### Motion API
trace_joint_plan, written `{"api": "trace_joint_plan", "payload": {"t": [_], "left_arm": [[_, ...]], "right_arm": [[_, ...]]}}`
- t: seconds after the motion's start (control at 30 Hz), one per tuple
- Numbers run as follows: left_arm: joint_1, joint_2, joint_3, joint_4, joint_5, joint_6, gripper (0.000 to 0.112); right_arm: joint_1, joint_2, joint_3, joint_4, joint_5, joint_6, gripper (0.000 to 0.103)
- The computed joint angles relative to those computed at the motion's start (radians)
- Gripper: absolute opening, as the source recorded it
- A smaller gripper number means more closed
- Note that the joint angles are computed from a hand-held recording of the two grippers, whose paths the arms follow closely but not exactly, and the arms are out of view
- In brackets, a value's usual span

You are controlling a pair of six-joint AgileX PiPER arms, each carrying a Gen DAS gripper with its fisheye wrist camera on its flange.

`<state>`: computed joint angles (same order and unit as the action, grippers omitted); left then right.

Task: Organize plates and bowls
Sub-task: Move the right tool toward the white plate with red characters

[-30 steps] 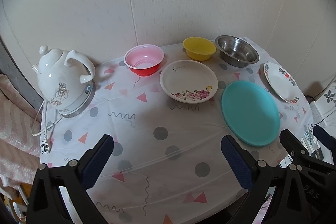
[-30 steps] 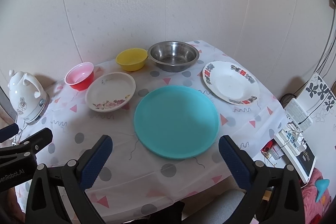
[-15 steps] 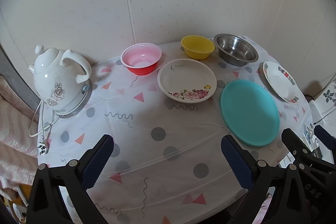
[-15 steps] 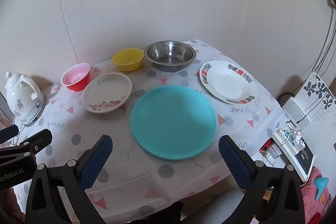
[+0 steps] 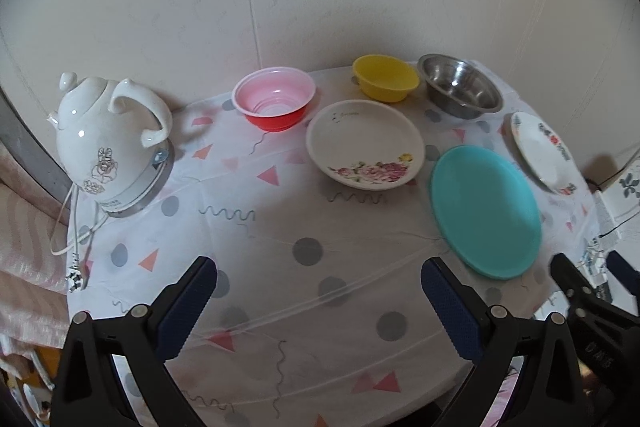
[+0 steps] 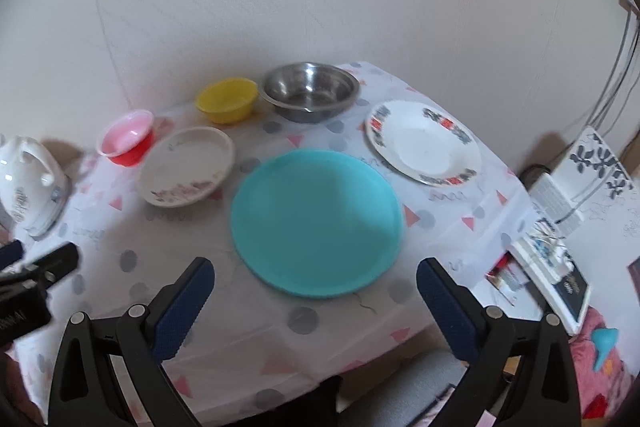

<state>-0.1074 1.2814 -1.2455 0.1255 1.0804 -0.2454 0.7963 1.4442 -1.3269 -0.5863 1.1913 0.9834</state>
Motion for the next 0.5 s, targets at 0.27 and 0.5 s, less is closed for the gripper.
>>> {"api": "trace_joint_plan", "payload": {"t": [0.27, 0.5], "left_arm": [[0.09, 0.098, 0.003, -0.119, -0.011, 0.124, 0.103], [0.169, 0.158, -0.026, -0.327, 0.007, 0.208, 0.103]], "right_arm": [[-0.093, 0.009, 0.034, 0.05, -0.033, -0.047, 0.103], [-0.163, 0.033, 0.025, 0.099, -0.059, -0.135, 0.101]]}}
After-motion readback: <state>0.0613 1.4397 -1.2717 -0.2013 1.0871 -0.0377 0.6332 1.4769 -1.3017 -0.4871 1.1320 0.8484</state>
